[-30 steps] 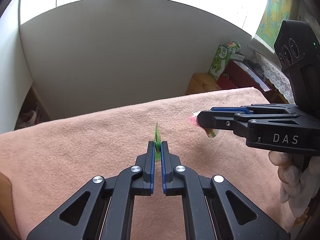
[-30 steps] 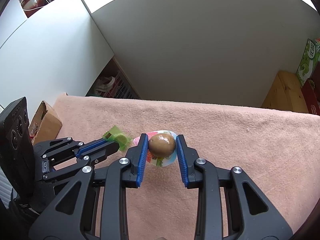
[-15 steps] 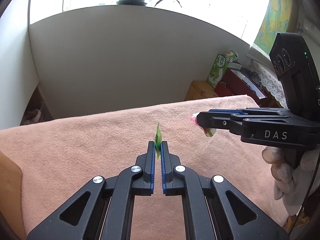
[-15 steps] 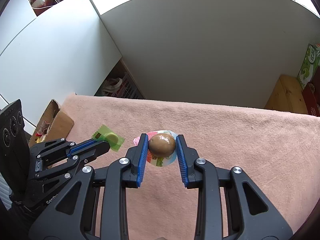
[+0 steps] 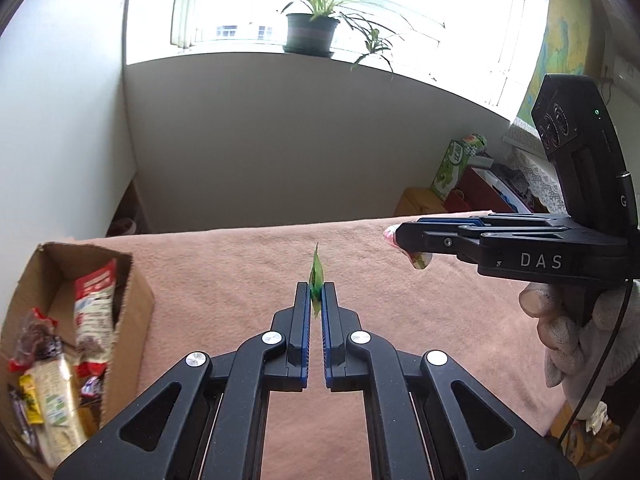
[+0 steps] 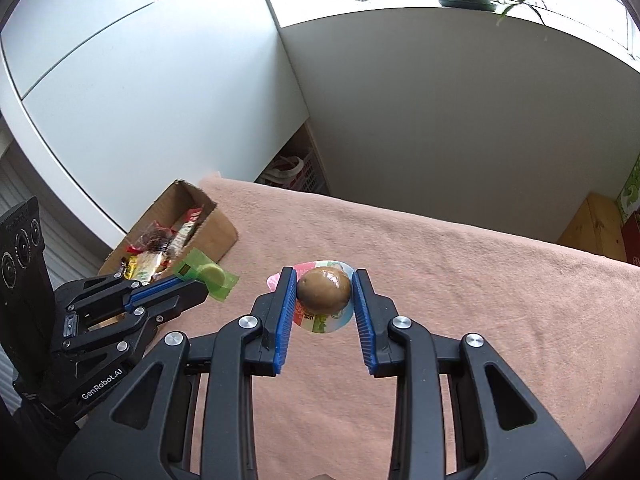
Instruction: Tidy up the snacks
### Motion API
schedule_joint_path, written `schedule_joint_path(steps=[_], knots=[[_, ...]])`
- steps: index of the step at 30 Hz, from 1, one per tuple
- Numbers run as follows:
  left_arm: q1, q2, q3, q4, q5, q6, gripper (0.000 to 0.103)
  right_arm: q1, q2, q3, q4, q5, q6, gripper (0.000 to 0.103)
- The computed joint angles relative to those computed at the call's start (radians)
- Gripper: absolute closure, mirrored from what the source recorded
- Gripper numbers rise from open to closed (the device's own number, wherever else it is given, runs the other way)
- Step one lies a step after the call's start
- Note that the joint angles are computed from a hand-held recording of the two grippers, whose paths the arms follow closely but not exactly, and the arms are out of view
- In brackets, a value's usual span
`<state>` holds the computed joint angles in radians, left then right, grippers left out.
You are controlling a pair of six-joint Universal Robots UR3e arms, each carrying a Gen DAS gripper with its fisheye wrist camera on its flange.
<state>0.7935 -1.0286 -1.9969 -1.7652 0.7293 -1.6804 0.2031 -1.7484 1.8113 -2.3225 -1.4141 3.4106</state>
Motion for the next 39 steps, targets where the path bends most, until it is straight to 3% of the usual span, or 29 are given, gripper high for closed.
schedule_joint_path(steps=[6,10,18,26,30,32,39], knots=[[0.216,-0.004,0.095,-0.263,0.002,0.237,0.099,0.173,0.168,-0.201,0.018,-0.078,0.069,0.073],[0.317,-0.07,0.167,-0.343,0.005,0.317,0.099,0.249,0.295,-0.345,0.031,-0.1,0.094,0.073],[0.407,-0.267,0.222,-0.148,0.012,0.235,0.099,0.355,0.598,-0.673,0.054,-0.086,0.134,0.073],[0.429,-0.395,0.247,0.027,0.042,0.141,0.099,0.425,0.882,-1.062,0.177,-0.077,0.145,0.069],[0.452,-0.411,0.262,0.02,0.043,0.154,0.089,0.442,0.911,-1.115,0.192,-0.096,0.161,0.049],[0.465,-0.406,0.258,0.019,0.039,0.164,0.082,0.443,0.906,-1.113,0.189,-0.095,0.169,0.049],[0.531,-0.383,0.286,-0.101,0.034,0.243,0.081,0.457,0.826,-1.003,0.151,-0.107,0.186,0.049]])
